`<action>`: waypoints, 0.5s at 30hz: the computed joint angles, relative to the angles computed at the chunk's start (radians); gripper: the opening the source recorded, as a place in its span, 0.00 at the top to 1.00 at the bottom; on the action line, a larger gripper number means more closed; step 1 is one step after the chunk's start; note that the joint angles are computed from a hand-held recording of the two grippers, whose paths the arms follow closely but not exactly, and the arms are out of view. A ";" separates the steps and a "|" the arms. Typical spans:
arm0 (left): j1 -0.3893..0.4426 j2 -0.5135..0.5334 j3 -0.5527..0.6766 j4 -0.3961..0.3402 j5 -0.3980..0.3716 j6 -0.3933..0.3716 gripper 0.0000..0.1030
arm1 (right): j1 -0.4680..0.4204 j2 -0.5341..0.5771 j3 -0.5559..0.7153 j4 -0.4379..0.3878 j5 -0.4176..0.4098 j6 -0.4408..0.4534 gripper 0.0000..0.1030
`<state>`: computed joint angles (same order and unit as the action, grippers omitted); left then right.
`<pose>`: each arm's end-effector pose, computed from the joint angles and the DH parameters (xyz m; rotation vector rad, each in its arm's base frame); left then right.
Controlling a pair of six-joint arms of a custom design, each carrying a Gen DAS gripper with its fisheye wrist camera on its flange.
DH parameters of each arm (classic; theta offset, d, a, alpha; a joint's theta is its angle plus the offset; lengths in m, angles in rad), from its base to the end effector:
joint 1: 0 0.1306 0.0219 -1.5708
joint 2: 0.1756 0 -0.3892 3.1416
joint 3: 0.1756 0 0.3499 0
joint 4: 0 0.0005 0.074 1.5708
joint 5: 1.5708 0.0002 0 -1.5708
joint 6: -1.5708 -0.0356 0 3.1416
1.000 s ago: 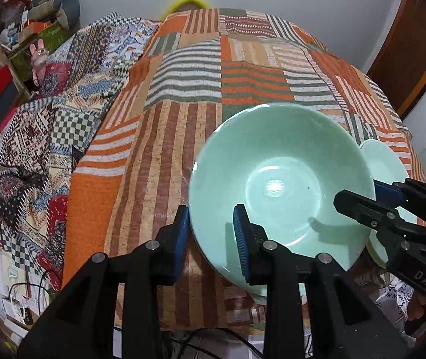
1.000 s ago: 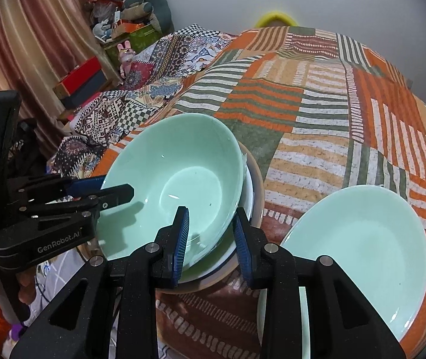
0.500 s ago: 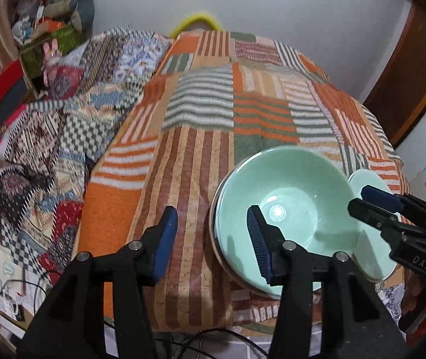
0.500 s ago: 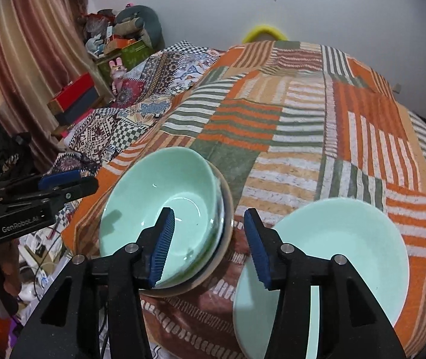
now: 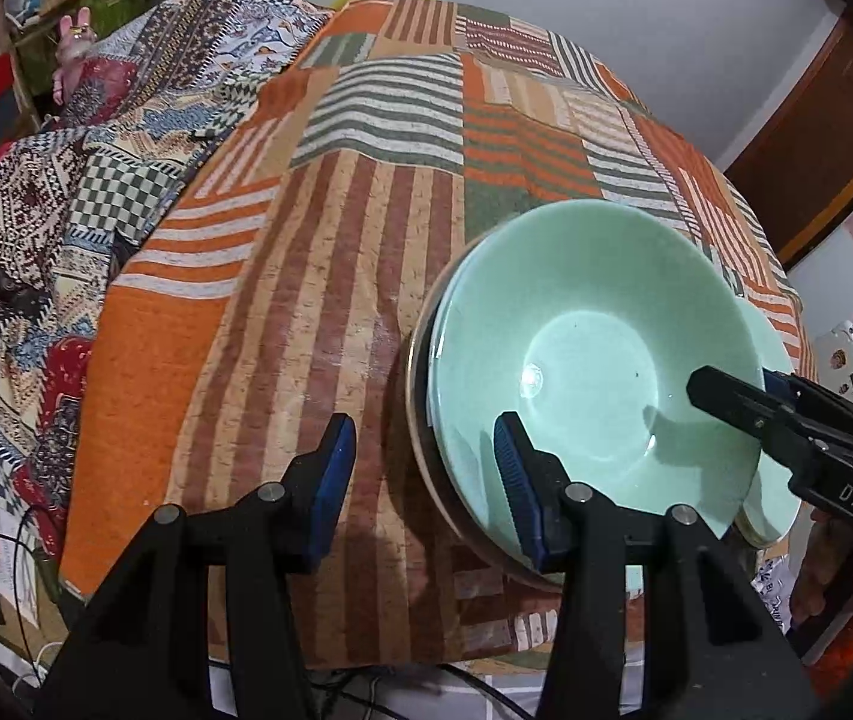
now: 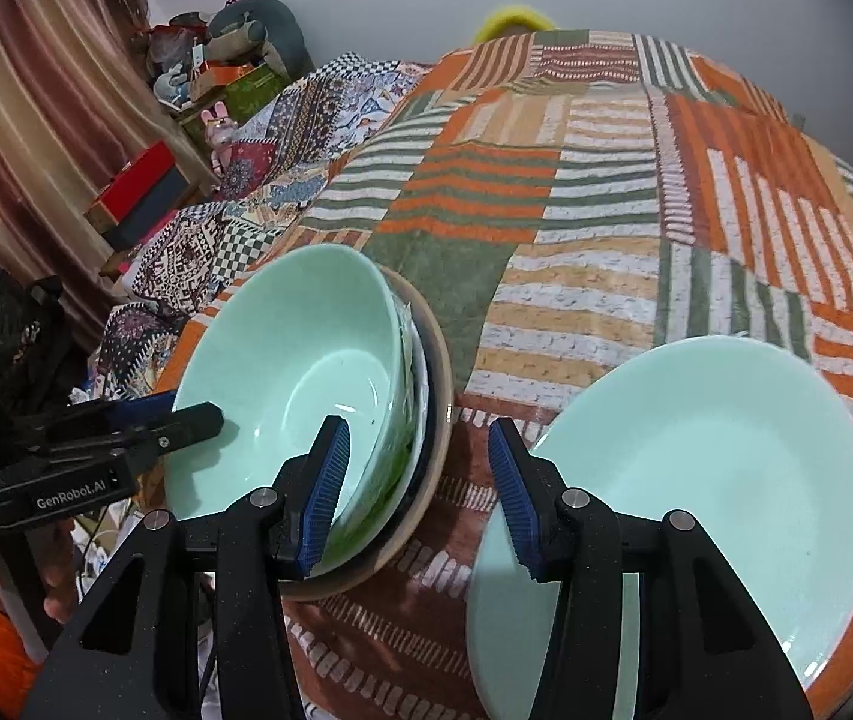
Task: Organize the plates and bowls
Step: 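Grasp the rim of the stacked bowls and plates with the right gripper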
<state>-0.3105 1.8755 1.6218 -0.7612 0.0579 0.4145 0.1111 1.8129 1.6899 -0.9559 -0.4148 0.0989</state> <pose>0.5687 -0.1852 0.2948 -0.1146 2.6193 -0.3363 0.5721 0.0778 0.3494 -0.4093 2.5729 0.5514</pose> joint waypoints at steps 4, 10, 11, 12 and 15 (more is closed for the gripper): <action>0.002 0.016 0.010 0.002 0.035 -0.005 0.64 | 0.001 0.009 0.000 0.001 -0.016 -0.003 0.59; 0.004 0.024 0.013 0.012 0.071 0.000 0.73 | 0.005 0.020 0.012 -0.016 -0.030 0.007 0.65; 0.003 0.024 0.014 0.011 0.067 -0.001 0.73 | 0.006 0.019 0.011 -0.015 -0.027 0.007 0.65; 0.002 0.024 0.015 0.011 0.065 -0.001 0.73 | 0.006 0.017 0.010 -0.016 -0.024 0.005 0.65; -0.003 0.022 0.020 0.001 0.051 0.006 0.73 | 0.010 0.018 0.015 -0.022 -0.010 -0.005 0.65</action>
<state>-0.3140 1.8978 1.6414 -0.7598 0.1089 0.4206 0.1210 1.8305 1.7048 -0.9780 -0.4244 0.0942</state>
